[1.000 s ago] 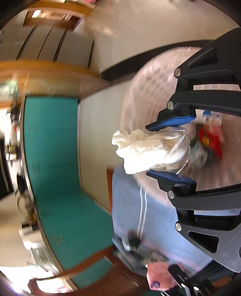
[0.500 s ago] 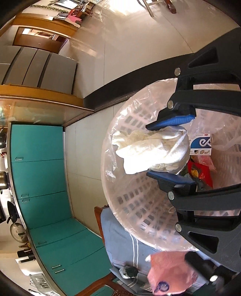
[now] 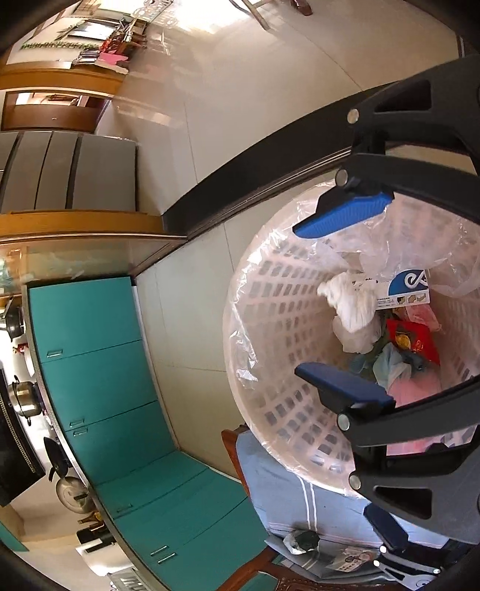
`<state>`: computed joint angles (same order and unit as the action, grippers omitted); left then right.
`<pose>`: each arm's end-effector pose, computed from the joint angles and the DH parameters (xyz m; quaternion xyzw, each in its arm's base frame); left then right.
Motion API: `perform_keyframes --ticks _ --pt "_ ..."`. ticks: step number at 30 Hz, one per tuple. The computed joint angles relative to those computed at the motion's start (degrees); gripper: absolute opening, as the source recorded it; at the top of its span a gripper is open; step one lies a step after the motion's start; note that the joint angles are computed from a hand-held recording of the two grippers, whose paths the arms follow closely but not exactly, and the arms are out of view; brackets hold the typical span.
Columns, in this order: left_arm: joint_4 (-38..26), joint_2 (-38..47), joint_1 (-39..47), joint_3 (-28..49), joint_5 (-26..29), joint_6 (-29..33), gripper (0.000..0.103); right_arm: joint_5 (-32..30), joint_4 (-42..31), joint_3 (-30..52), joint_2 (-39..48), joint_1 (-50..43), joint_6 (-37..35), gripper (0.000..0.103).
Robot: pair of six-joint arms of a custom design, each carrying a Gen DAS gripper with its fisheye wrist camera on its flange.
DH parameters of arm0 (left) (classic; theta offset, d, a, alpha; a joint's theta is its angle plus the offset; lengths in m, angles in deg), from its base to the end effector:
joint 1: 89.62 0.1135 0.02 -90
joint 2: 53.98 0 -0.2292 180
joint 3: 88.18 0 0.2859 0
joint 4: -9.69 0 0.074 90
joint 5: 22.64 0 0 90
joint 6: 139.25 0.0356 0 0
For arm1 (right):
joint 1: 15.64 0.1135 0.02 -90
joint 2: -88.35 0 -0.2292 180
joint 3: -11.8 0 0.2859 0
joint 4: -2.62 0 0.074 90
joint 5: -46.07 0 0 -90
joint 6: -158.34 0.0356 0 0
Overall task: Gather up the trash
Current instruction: 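Grasp the black plastic bag with the right gripper while the left grasps the clear snack packet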
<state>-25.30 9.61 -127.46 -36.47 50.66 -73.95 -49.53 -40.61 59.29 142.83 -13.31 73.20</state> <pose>0.2209 -0.1586 0.1810 0.0523 0.9202 -0.0733 0.3809 0.2403 0.0133 0.1812 0.0041 0.9394 0.0672 0.3363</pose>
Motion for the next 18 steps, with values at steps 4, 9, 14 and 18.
perform_keyframes --ticks 4,9,14,18 --pt "-3.4 -6.6 1.6 -3.6 -6.3 -0.6 0.089 0.8 0.5 0.1 0.4 1.5 0.3 0.069" --pt "-14.5 -21.0 17.1 -10.2 -14.2 -4.0 0.091 -0.5 1.5 -0.5 -1.2 4.2 0.1 0.073" --pt "-14.3 -21.2 44.9 -13.0 -7.1 0.6 0.094 -0.5 3.4 -1.0 -2.3 13.5 0.8 0.077" --pt "-7.9 -13.6 56.3 -12.9 -1.5 5.1 0.095 -2.3 6.4 1.9 3.1 21.8 3.5 0.082"
